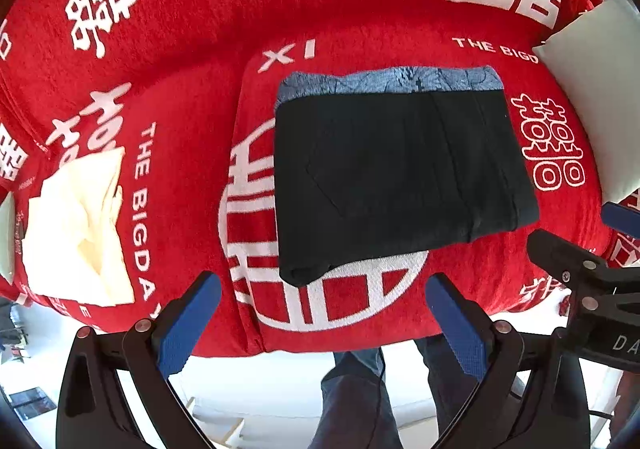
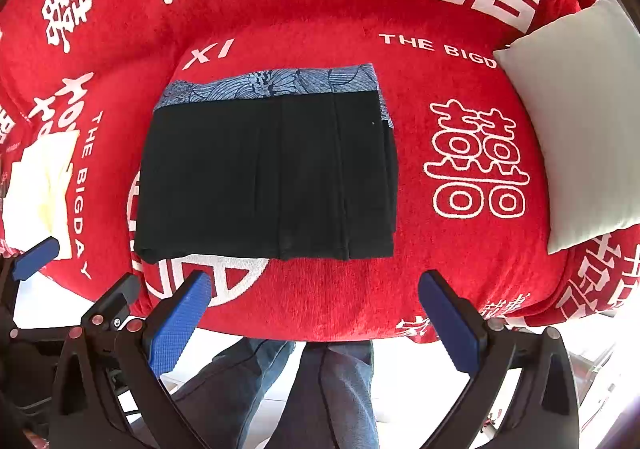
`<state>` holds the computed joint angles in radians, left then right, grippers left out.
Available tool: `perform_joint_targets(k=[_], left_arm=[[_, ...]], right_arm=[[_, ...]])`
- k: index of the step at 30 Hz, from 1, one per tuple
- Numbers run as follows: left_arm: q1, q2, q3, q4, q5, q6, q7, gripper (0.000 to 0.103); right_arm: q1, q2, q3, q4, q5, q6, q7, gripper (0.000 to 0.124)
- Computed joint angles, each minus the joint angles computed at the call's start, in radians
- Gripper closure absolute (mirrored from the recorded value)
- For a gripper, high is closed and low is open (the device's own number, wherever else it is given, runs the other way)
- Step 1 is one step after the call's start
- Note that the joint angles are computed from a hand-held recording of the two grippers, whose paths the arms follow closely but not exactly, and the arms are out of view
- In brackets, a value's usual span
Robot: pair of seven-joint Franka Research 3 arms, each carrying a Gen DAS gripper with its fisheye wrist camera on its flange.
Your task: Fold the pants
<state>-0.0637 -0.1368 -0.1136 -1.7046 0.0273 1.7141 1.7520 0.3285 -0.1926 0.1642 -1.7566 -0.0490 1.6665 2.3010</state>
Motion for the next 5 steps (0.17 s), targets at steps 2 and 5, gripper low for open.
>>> perform_joint_targets(k=[2,5], left_arm=[[-0.001,-0.003,0.000,-0.003,0.002,0.009,0.008,0.000],[-0.001,0.003,0.000,0.006,-0.004,0.001,0.006,0.000]], right_arm=[[-0.001,0.000,-0.001,0.000,-0.001,-0.001,-0.002,0.021],[-0.003,0.001,-0.004,0.001,0.000,-0.002,-0.005,0.021]])
